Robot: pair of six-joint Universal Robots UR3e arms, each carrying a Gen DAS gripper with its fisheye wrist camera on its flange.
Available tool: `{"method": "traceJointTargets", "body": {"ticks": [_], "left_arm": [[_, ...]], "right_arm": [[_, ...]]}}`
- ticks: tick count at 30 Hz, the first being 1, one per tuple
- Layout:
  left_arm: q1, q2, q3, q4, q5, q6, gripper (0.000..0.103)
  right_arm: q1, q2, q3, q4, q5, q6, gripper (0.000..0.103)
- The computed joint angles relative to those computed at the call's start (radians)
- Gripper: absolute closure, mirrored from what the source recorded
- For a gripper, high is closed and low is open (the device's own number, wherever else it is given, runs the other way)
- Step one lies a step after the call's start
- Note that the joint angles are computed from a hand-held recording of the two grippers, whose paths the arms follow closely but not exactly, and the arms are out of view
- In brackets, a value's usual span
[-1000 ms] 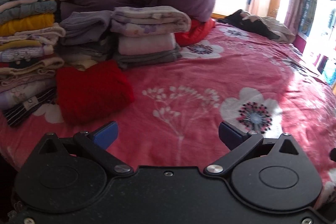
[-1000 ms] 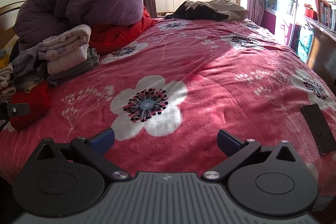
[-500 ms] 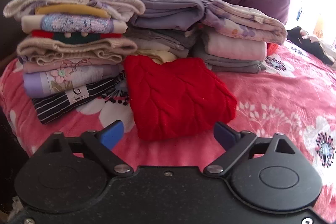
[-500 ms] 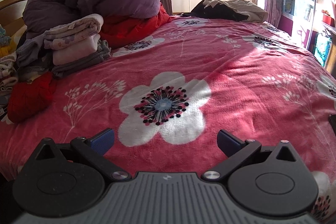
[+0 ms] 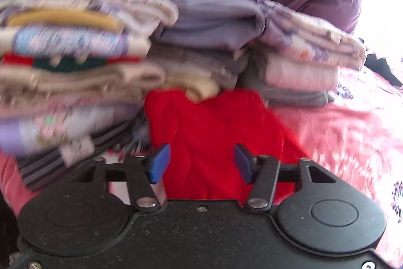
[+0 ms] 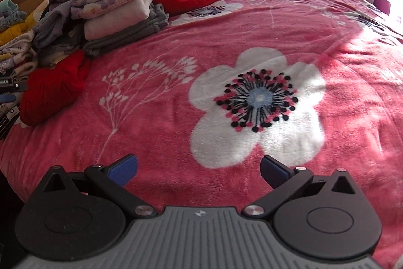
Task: Fold clothes
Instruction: 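Reach the left tool to the red sweater and grasp it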
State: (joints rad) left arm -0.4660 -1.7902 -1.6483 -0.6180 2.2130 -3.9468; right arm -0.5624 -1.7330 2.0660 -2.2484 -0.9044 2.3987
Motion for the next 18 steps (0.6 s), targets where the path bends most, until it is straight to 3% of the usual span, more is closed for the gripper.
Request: {"method": "traceJointTargets", "body": {"ticks": [2, 11, 15, 18], "left_arm": [[0.028, -0.026, 0.054, -0.003, -0.007, 0.045, 0.053], [0.105, -0.084, 0.145, -0.159, -0.04, -0.019, 0.048], [0.129, -0.074, 0.079, -0.134, -0.074, -0.059, 0.045], [0.151, -0.061, 0.008, -0.033, -0.125, -0.052, 0.046]], "right_arm": [[0.021, 0.03, -0.014, -0.018, 0.007, 0.025, 0.0], [0.062, 0.141, -0.066, -0.064, 0.002, 0.104, 0.0], [0.05, 0.144, -0.062, -0.031, -0.005, 0.092, 0.0], [0.028, 0.127, -0.048, -0.007, -0.001, 0.077, 0.0]]}}
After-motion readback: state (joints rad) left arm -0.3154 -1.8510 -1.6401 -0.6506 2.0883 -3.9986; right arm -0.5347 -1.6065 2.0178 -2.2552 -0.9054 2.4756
